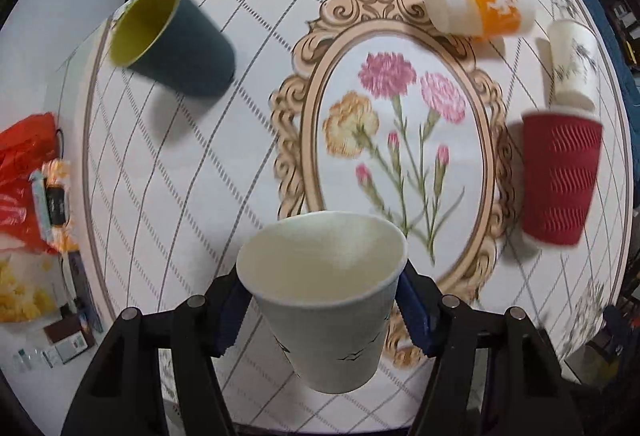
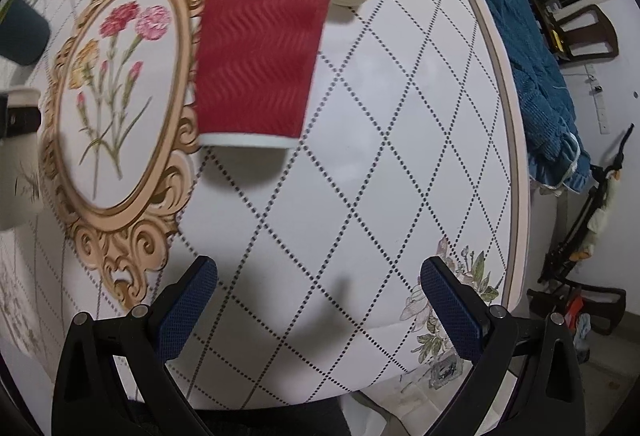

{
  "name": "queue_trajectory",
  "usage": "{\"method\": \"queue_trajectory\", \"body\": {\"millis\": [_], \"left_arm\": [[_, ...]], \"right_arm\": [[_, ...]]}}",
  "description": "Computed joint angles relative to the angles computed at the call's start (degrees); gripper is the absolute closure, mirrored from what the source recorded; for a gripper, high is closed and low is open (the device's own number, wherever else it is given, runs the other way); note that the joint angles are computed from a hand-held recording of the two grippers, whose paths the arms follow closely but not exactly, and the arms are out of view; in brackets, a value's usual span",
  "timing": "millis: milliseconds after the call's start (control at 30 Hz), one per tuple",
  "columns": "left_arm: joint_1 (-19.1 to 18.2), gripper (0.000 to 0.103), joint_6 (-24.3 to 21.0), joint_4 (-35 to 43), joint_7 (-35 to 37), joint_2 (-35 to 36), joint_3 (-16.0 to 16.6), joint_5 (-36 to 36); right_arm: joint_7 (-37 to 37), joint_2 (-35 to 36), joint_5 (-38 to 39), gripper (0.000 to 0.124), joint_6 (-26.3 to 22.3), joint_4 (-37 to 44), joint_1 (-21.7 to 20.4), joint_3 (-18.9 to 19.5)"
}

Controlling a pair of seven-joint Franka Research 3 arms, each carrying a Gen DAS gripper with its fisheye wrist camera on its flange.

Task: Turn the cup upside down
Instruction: 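Grasp the white paper cup with the left gripper and lift it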

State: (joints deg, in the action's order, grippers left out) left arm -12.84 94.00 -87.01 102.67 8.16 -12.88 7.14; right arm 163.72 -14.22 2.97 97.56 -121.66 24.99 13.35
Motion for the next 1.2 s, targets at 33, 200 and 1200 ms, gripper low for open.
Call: {"method": "queue_trajectory", "body": {"millis": [33,200,1200], "left_arm": [[0.26,0.039,0.24,-1.72,0.15,-1.57,0.11,-0.31],[0.89,0.039,0.94,-9.60,-1.76,-8.28,0.72,-2.80],[1.53,0.039,-2.99,-24.86,-4.20,-19.29,2.94,-3.84]], "right_arm": [[-0.27,-0.17,0.03,0.021,0.32,0.04,0.21,0.15],[-1.42,-0.56,-0.14,0.021,1.57,0.78,1.32,1.09],[-3.33,-1.43,4.70,0.021,13.67,-4.22,7.03,4.00]]}}
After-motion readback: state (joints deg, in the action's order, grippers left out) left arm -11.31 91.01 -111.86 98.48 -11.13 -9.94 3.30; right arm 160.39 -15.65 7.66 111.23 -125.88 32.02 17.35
